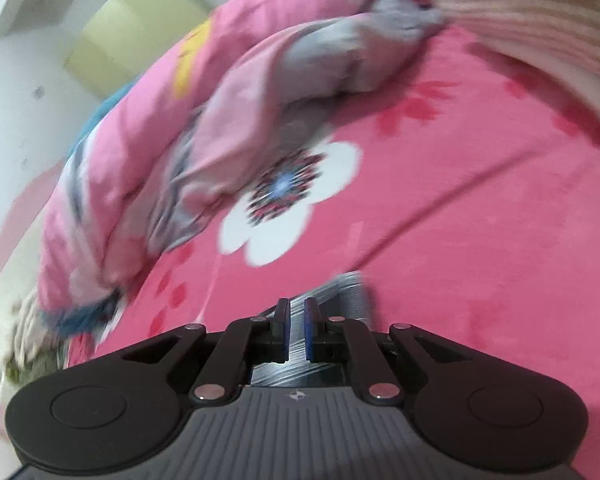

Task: Fold clothes
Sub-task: 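Release the pants and withdraw the right gripper toward the clothes stack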

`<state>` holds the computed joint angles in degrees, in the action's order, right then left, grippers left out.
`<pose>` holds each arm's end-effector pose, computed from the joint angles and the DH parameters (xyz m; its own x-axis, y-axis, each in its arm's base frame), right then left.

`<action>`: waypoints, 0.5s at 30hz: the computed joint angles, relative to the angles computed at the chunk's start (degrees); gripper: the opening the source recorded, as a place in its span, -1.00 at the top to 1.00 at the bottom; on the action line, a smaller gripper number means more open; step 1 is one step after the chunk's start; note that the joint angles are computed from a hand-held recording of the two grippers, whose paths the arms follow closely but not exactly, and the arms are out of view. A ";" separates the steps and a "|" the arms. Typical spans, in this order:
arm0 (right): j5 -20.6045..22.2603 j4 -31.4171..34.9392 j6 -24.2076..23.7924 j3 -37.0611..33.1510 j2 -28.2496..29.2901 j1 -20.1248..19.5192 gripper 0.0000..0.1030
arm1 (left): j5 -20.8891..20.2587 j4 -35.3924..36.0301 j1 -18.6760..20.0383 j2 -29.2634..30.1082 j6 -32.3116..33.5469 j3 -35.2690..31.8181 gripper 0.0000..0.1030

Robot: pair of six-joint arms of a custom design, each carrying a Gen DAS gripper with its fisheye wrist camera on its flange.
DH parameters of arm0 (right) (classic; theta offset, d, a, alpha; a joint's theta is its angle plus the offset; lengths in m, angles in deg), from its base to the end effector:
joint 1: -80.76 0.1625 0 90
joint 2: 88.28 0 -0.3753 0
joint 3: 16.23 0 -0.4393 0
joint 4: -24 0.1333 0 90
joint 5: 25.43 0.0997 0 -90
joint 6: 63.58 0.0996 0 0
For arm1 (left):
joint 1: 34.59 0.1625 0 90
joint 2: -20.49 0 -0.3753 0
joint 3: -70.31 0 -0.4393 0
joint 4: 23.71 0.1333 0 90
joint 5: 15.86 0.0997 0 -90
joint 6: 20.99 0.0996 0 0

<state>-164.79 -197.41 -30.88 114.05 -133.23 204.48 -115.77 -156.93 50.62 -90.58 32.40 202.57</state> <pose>0.2796 -0.3150 0.0166 -0.9192 0.3900 0.0538 0.1325 0.4352 -0.8905 0.0820 -0.4122 0.3004 -0.5201 0.8289 -0.2059 0.8298 0.4332 -0.3518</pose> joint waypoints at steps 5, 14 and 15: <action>3.61 14.23 1.60 -3.24 -1.21 -3.49 0.86 | 0.36 0.20 -0.24 -0.40 0.34 0.23 -0.09; -11.27 18.17 7.52 -3.80 -1.80 1.93 0.84 | 1.19 1.75 -0.55 -0.06 -1.66 -0.80 -0.10; -9.84 17.78 6.28 -3.54 -1.65 3.03 0.83 | 1.22 1.92 -0.53 0.03 -1.86 -0.97 -0.10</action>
